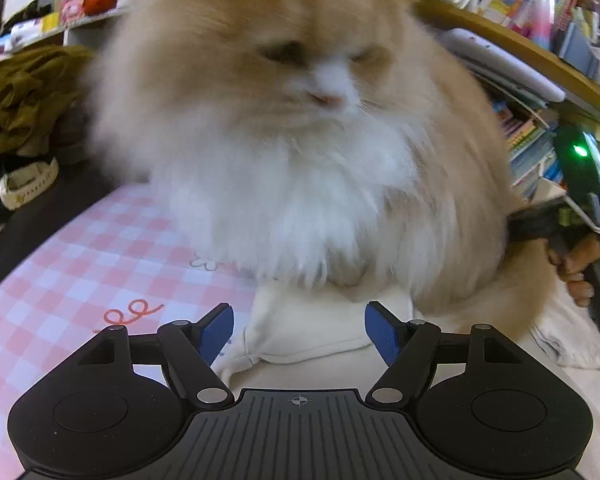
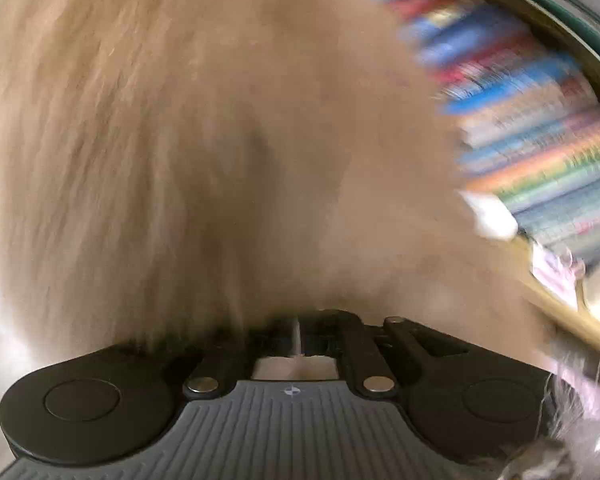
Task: Fold clothes
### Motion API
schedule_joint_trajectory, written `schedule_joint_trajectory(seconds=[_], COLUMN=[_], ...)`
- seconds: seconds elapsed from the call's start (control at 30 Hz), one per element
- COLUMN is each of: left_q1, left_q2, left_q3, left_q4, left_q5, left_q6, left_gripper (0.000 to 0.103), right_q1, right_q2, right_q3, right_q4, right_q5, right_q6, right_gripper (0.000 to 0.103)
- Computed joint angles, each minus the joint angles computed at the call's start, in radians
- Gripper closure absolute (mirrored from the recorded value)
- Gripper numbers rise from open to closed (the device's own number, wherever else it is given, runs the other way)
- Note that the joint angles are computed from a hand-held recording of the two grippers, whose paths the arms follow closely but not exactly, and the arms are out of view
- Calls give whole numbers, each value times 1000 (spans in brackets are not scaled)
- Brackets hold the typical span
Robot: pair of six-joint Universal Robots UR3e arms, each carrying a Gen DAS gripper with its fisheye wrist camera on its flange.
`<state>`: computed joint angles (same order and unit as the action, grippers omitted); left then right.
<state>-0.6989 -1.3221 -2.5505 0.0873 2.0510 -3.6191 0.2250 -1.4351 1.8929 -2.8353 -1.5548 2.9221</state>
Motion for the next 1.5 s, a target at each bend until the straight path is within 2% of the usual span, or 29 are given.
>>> schedule_joint_trajectory(seconds=[0.03,0.07,0.17,0.23,0.27,0.4,0.5,0.57,0.67,0.77,0.93,0.97,1.03,1.1,1.2,1.27,1.3,1.37,1.43,1.5], left_q1=[20,31,44,57,66,119,101,88,75,56,50,53,54,91,182,229,262,258,203,133], left_q2=[-28,-58,-189,-181,-182,-142,-147,-152,-138,-100,29,82,157,224,264,269,208,3,-197,-381], left_q3=[-19,-42,-88,-82,-92,-119,-95,-81,-62,-44,-51,-53,-63,-69,-58,-47,-25,79,240,449], left_q4=[58,126,323,295,320,305,273,250,201,125,-3,-59,-124,-171,-197,-200,-146,-19,26,-55], left_q5=[-29,-51,-92,-112,-124,-210,-190,-176,-167,-156,-167,-173,-178,-225,-336,-393,-440,-451,-379,-253], left_q6=[13,23,32,28,29,32,38,46,65,82,97,97,102,130,184,208,219,231,274,308], left_gripper=[30,30,30,30,29,29,28,28,28,28,27,27,27,27,28,28,28,28,28,29], right_q1=[55,79,101,132,150,198,241,244,224,193,64,41,54,23,128,266,371,517,684,854], right_q2=[54,77,84,99,107,141,231,263,203,45,-304,-388,-582,-732,-925,-1007,-1021,-1034,-1000,-915], right_q3=[-45,-48,-23,-63,-90,-197,-358,-395,-275,-66,228,268,339,379,427,434,408,377,347,292], right_q4=[-29,-81,-208,-202,-189,-173,-127,-135,-217,-202,8,80,246,395,594,728,813,925,1006,1097], right_q5=[-80,-105,-101,-130,-149,-176,-184,-130,-75,-75,-24,-19,-55,-76,-231,-365,-438,-514,-578,-654], right_q6=[-8,-31,-68,-125,-144,-151,-174,-185,-160,-79,25,41,106,162,307,485,620,850,1097,1325], right_gripper=[99,99,99,99,99,99,99,99,97,97,97,94,85,70,66,60,59,57,57,56])
